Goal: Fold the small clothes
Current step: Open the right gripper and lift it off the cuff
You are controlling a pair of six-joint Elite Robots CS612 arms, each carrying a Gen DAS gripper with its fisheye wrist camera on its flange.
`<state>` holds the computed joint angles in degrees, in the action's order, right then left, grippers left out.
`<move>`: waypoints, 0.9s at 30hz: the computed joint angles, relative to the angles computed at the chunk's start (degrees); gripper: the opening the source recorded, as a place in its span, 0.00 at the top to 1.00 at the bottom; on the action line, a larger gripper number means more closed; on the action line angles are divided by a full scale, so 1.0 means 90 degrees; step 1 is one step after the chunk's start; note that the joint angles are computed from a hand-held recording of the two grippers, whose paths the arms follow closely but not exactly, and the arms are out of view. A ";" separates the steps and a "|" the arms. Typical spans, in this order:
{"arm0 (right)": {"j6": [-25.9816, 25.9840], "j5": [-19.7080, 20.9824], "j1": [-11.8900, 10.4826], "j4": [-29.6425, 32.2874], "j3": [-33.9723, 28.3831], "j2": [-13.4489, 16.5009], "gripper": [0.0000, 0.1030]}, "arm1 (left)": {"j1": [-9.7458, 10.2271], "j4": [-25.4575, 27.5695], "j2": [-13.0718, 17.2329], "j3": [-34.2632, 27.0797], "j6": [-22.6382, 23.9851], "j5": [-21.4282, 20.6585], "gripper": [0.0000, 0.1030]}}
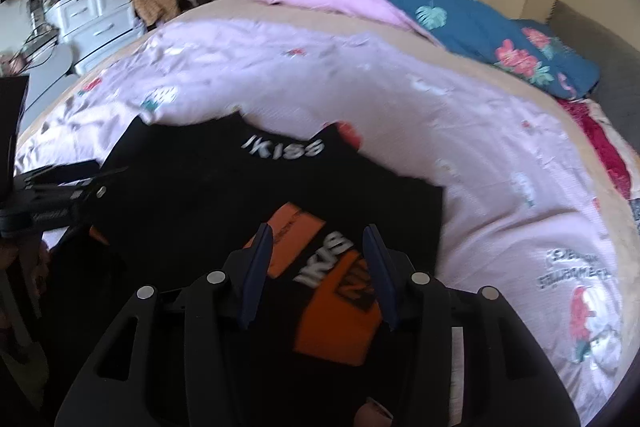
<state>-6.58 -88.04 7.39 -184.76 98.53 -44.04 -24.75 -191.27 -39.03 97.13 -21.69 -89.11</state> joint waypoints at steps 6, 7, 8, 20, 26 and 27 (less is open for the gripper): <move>-0.0061 0.0310 0.0087 0.0437 -0.0143 0.0127 0.56 | 0.0046 0.0363 0.0072 -0.0098 0.0161 -0.0252 0.64; -0.0096 0.0330 0.0103 0.0502 -0.0165 0.0145 0.56 | 0.0036 0.0551 0.0079 -0.0128 0.0221 -0.0193 0.64; -0.0110 0.0341 0.0113 0.0543 -0.0179 0.0159 0.56 | 0.0030 0.0636 0.0089 -0.0143 0.0251 -0.0155 0.63; -0.0007 0.0121 0.0110 0.1180 -0.0332 0.0364 0.55 | 0.0073 0.0580 0.0131 -0.0132 0.0228 -0.0306 0.61; 0.0161 0.0118 0.0136 0.0886 -0.0210 0.0312 0.51 | 0.0079 0.0440 0.0107 -0.0072 0.0239 -0.0391 0.53; 0.0197 0.0143 0.0131 0.0843 -0.0184 0.0301 0.48 | 0.0083 0.0414 0.0097 -0.0055 0.0232 -0.0413 0.52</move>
<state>-4.80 -86.76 8.57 -177.17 96.87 -41.33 -24.01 -187.55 -38.15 96.63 -19.60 -92.82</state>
